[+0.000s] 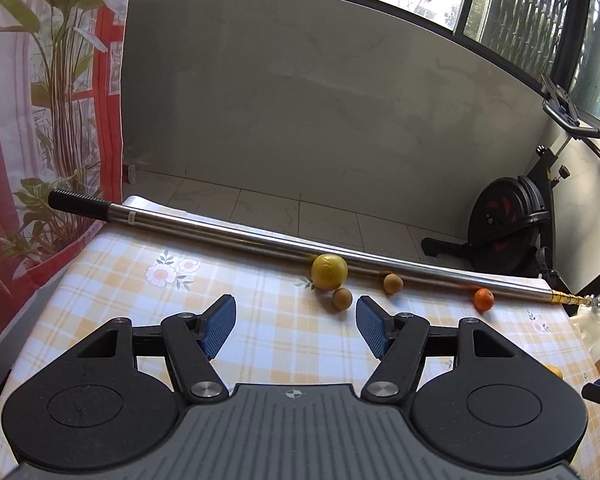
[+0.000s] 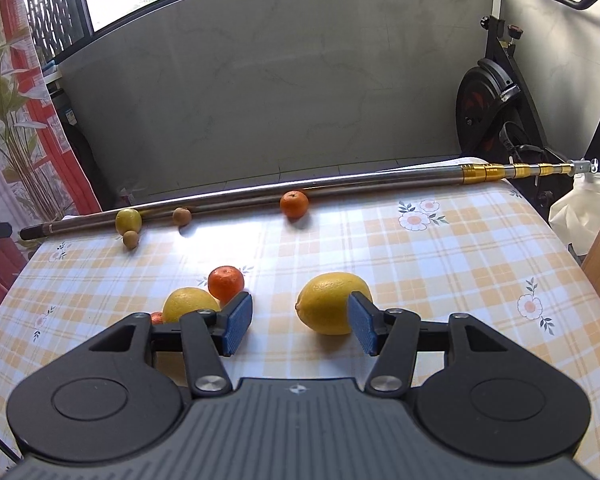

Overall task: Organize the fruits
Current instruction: 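Grasp the scratched yellow apple with the left tool while the right reaches the lemon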

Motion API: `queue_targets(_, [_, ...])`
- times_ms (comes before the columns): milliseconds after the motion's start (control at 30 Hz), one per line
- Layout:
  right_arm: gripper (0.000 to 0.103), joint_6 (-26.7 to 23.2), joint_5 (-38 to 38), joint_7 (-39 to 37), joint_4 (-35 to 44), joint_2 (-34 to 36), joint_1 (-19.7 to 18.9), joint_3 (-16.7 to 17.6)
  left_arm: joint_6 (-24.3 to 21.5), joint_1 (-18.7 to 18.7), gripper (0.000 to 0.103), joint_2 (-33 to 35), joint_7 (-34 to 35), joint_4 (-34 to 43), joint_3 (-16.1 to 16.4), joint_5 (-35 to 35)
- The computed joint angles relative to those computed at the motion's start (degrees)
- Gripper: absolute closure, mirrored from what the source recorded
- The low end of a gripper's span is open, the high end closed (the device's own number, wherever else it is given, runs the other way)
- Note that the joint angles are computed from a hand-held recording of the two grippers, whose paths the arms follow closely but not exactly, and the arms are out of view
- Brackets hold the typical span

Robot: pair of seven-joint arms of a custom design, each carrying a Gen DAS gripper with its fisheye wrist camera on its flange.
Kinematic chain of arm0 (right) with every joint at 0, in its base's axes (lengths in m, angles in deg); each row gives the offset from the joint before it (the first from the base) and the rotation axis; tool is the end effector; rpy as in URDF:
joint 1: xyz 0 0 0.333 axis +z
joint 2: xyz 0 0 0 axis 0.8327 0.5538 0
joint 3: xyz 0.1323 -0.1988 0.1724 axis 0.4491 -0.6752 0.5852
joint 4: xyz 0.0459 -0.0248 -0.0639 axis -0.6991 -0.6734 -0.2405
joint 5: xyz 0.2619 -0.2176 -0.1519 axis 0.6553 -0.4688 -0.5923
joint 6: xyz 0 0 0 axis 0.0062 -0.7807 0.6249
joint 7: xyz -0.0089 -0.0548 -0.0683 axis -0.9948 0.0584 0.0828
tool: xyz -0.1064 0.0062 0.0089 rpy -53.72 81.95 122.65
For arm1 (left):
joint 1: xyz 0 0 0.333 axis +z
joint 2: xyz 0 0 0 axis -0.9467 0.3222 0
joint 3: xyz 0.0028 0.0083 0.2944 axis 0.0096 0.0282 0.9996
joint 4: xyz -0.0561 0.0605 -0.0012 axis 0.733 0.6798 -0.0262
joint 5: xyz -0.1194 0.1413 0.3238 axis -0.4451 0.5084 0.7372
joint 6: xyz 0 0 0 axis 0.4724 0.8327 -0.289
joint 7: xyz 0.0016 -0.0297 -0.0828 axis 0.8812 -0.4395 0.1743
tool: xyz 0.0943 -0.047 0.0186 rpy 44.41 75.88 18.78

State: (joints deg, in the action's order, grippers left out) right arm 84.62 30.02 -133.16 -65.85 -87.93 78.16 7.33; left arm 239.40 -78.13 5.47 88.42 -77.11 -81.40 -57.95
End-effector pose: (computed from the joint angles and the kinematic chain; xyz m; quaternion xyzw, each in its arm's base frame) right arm 0.2834 0.2943 0.5177 -0.4756 0.7751 -0.3149 0.2718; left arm 0.5520 -0.2151 0.4627 -0.5355 0.7153 -0.4107 0.1813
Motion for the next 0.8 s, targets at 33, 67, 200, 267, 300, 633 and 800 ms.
queue_targets(33, [0.046, 0.4, -0.2, -0.1, -0.2, 0.0, -0.2, -0.3, 0.8, -1.4, 0.034, 1.7, -2.0, 1.5, 1.0, 2.5])
queue_targets(67, [0.046, 0.7, -0.4, 0.0, -0.4, 0.0, -0.4, -0.5, 1.0, -3.2, 0.034, 3.3, -4.5, 3.1, 2.7, 5.7])
queue_targets(200, [0.046, 1.9, -0.3, 0.8, -1.3, 0.0, -1.2, -1.5, -1.5, -10.2, 0.034, 13.1, -16.1, 14.5, 9.5, 18.0])
queue_targets(267, [0.046, 2.5, 0.4, 0.5, -1.8, 0.0, -1.4, -2.2, -4.3, -13.7, 0.034, 17.8, -22.0, 20.7, 13.3, 22.7])
queue_targets(300, [0.046, 2.7, 0.5, 0.4, -2.0, -0.1, -1.6, -2.4, -6.6, -14.9, 0.034, 20.8, -24.1, 24.7, 14.7, 24.6])
queue_targets(633, [0.046, 3.5, 1.7, 1.0, -4.3, -2.2, -3.4, -2.8, -22.2, -13.9, 0.035, 37.6, -33.7, 49.0, 12.8, 32.8])
queue_targets(800, [0.046, 4.3, 2.1, 1.0, -5.1, -2.4, -4.1, -2.9, -25.9, -12.9, 0.035, 41.3, -35.6, 54.0, 11.4, 36.6])
